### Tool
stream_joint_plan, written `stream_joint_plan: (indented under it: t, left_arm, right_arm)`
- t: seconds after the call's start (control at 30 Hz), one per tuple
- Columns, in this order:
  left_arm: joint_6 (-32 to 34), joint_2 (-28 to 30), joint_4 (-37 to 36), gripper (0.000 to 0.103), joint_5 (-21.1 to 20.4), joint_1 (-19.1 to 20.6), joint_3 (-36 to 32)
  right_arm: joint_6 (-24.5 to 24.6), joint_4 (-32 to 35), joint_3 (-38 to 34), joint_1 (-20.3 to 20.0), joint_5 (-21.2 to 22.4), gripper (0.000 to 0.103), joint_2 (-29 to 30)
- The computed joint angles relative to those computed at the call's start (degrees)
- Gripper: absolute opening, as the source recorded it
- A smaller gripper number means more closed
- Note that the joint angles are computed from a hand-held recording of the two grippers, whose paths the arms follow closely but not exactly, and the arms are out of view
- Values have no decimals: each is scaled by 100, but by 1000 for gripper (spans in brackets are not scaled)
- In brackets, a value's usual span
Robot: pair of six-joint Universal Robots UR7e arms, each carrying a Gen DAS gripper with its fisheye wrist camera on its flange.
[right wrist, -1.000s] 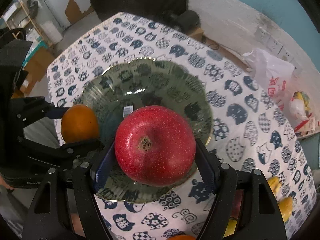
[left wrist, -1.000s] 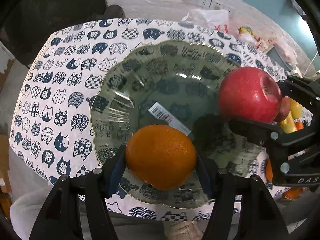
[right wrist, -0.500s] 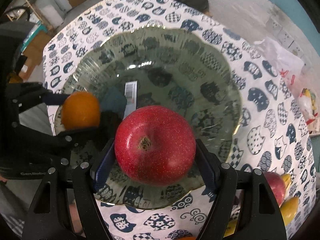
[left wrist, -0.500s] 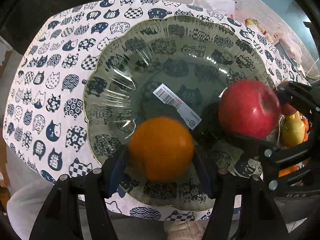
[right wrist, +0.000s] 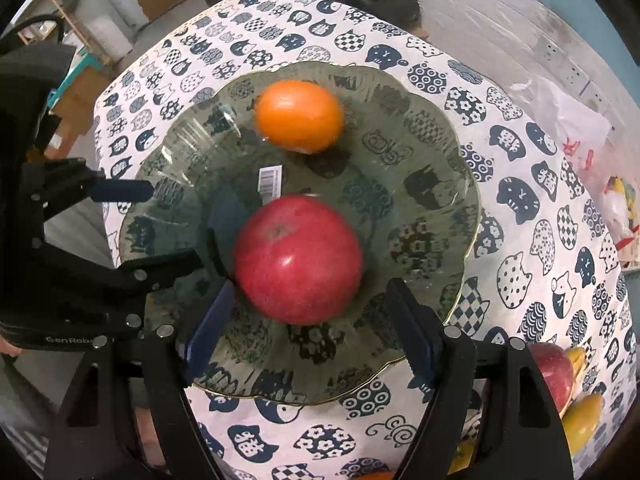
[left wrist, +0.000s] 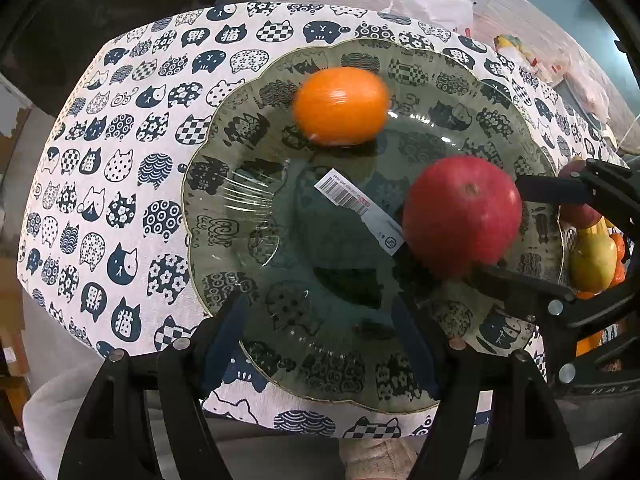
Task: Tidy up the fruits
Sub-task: 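Open right tool to drop the apple while left tool releases the orange, then withdraw both tools from the plate back toward the fruit pile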
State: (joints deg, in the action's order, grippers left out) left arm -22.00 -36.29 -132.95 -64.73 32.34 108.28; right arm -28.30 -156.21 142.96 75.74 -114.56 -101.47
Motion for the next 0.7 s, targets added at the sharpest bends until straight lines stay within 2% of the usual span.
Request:
stream_joint_plan:
  t: [0.37, 0.7]
  left_arm:
    - [-132, -219, 127, 75, -123, -92, -13]
    - [-168, -386, -10, 79, -404, -441, 11]
  right_arm:
    - [161, 350, 48, 14, 164, 79, -591]
    - [304, 868, 36, -80, 134, 79, -1569]
